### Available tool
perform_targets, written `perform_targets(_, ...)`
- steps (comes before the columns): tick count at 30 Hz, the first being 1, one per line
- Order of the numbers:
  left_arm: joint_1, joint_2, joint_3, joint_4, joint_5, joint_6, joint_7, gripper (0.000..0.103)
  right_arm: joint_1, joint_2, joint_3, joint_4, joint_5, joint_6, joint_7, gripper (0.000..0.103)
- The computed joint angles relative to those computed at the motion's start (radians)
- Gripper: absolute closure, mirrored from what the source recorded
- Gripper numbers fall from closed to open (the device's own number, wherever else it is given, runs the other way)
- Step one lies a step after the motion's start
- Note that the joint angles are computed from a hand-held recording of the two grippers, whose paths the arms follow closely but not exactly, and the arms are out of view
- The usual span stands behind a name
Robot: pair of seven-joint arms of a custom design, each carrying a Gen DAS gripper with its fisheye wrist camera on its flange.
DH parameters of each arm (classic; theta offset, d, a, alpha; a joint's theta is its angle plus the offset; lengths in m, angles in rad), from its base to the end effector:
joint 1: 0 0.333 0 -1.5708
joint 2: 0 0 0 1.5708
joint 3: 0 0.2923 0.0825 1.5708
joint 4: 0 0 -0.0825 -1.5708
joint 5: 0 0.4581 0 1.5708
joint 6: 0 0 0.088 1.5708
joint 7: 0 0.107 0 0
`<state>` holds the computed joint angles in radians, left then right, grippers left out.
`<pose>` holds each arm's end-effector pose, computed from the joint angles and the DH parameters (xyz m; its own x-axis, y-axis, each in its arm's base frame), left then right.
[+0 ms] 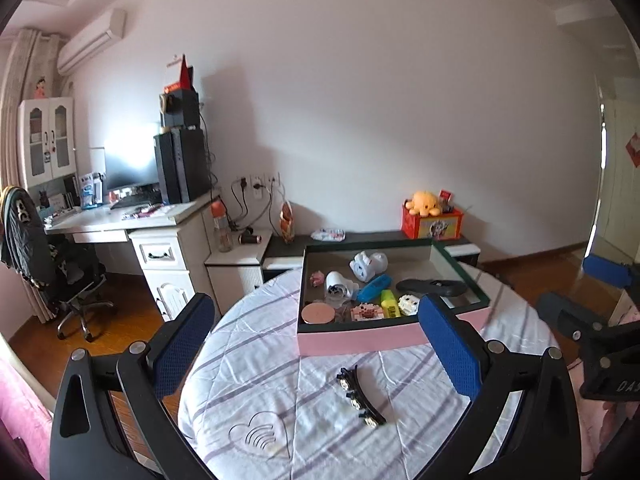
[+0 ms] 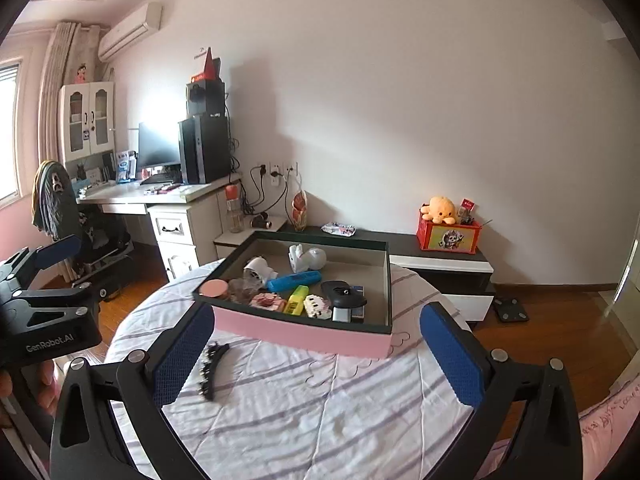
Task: Organize rigid objects
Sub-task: 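Withdraw both tools from the box back over the bed, then lower the left tool onto the black hair clip and close it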
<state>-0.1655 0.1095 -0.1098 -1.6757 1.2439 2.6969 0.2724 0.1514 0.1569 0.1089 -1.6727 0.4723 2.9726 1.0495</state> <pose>0.6781 -0.2209 0.5804 0.1478 -0.9876 -0.0532 -0.3356 0.0005 -0.9420 0.7079 0.1505 0.5998 0.3438 -0.9390 0.0030 -0.3699 -0.1383 -0.9187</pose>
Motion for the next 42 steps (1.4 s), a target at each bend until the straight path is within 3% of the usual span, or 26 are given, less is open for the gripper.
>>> perform_targets(3,0.002,-0.063,-0.008,-0.060,0.041,0.005,-0.039,0.000,-0.002,-0.066,0.012,-0.076,0.057,0.027,-0.051,0.000)
perform_targets(9,0.033,-0.130,-0.047,-0.123,0.079,0.008,-0.068,0.000,0.047,-0.150,-0.019,-0.158,0.134,0.047,-0.119,0.000)
perform_targets(16,0.051,-0.142,-0.071,-0.135,0.058,-0.004,-0.042,0.000,0.091,-0.184,-0.060,-0.197,0.136,0.063,-0.120,0.000)
perform_targets(23,0.046,-0.111,-0.073,-0.110,0.017,-0.011,0.011,0.000,0.092,-0.171,-0.078,-0.189,0.128,0.049,-0.100,0.000)
perform_targets(31,0.016,0.031,-0.041,-0.006,-0.214,-0.014,0.228,0.000,0.044,-0.094,-0.076,-0.131,0.043,0.008,0.007,0.000)
perform_targets(38,-0.023,0.258,-0.018,0.198,-0.506,-0.120,0.502,0.000,-0.002,0.040,-0.087,-0.002,-0.126,-0.055,0.179,0.000)
perform_targets(42,-0.048,0.367,0.009,0.312,-0.604,-0.206,0.583,0.000,-0.026,0.131,-0.087,0.104,-0.199,-0.107,0.242,0.000)
